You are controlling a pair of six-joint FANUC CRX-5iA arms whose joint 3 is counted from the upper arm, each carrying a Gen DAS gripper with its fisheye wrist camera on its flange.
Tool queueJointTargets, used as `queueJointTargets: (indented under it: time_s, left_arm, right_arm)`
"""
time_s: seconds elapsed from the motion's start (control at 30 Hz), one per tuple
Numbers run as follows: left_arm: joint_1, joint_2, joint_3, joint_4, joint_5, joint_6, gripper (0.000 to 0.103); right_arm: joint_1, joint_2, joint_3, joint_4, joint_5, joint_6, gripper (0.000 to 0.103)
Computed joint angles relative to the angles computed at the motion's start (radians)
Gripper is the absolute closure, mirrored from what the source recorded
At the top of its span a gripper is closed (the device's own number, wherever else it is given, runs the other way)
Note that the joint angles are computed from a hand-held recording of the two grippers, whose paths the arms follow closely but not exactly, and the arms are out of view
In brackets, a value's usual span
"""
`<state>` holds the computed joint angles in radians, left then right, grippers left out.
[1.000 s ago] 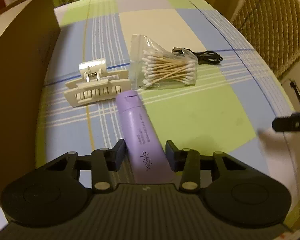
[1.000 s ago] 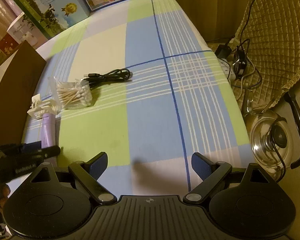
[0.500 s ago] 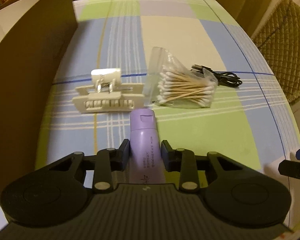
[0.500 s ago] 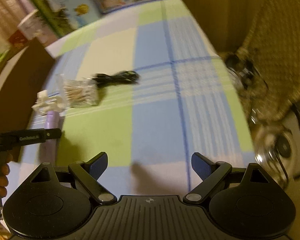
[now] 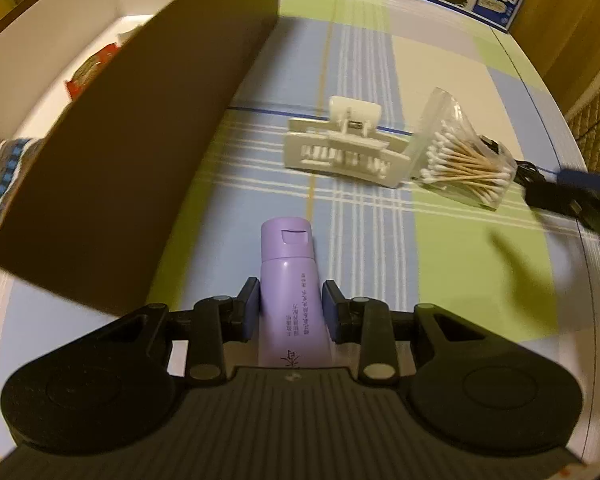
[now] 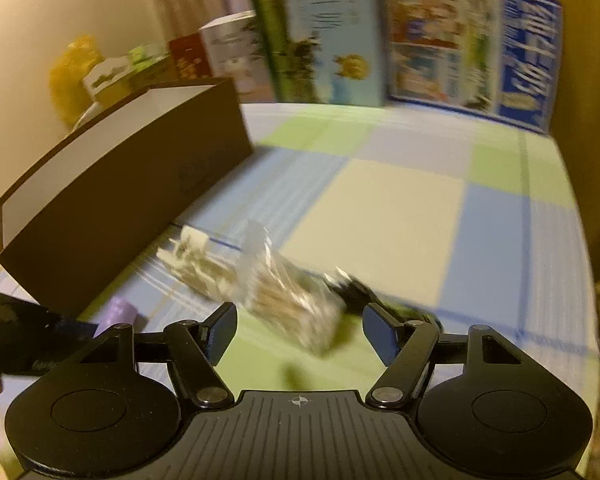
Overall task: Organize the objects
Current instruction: 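Grasp the cotton swab bag with the right gripper while the left holds the purple tube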
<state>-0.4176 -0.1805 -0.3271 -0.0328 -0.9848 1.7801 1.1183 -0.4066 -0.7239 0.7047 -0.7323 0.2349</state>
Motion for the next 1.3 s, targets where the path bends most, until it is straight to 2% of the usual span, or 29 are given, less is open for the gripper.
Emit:
queueJointTargets:
  time_s: [0.13,0.2,0.27,0.37,0.43,0.57,0.73,0.93,1.0,1.03,1.07,1.13,1.3]
  left_arm:
    - [0.015,-0.018,-0.014,0.003,-0.002,0.011,0.075]
    - [0.014,-0.021,-0.014,0.004,-0.005,0.013,0.075]
    - [0.017,-0.024,-0.017,0.008,-0.004,0.014,0.075]
    - [0.018,-0.028,-0.022,0.010,0.000,0.010,0.075]
    - [0.018,-0.028,-0.022,0.009,0.002,0.010,0.075]
    - [0.018,-0.034,-0.028,0.012,0.001,-0.006,0.075]
    - [0.022,-0.070,-0.061,0.039,-0.003,-0.061,0.075]
    - [0.036,-0.132,-0.109,0.095,-0.048,-0.112,0.075]
    - [0.033,-0.146,-0.116,0.098,-0.064,-0.111,0.075]
    - [0.033,-0.150,-0.119,0.099,-0.068,-0.108,0.075]
    - [0.031,-0.152,-0.119,0.097,-0.072,-0.101,0.075]
    - [0.026,-0.150,-0.114,0.089,-0.078,-0.088,0.075]
    - [0.009,-0.143,-0.103,0.065,-0.082,-0.041,0.075]
  right_arm:
    - [-0.050,0.086,0.048,-0.074,0.053,0.183,0.038]
    - [-0.049,0.117,0.058,-0.077,0.044,0.227,0.049]
    - [-0.047,0.135,0.073,-0.121,0.030,0.281,0.072]
    - [-0.052,0.104,0.054,-0.182,0.067,0.268,0.082]
    - [-0.042,0.077,0.049,-0.225,0.064,0.240,0.083]
    - [0.020,0.018,0.029,-0.254,0.012,0.108,0.084]
    - [0.147,-0.063,0.006,-0.254,-0.096,-0.081,0.084]
    - [0.258,-0.111,0.025,-0.296,-0.208,-0.144,0.083]
    - [0.274,-0.111,0.035,-0.299,-0.229,-0.142,0.080]
    - [0.288,-0.110,0.033,-0.279,-0.241,-0.153,0.074]
    - [0.302,-0.108,0.030,-0.255,-0.251,-0.163,0.058]
    - [0.325,-0.082,0.036,-0.212,-0.280,-0.168,0.046]
    - [0.332,0.008,0.071,-0.177,-0.305,-0.109,0.046]
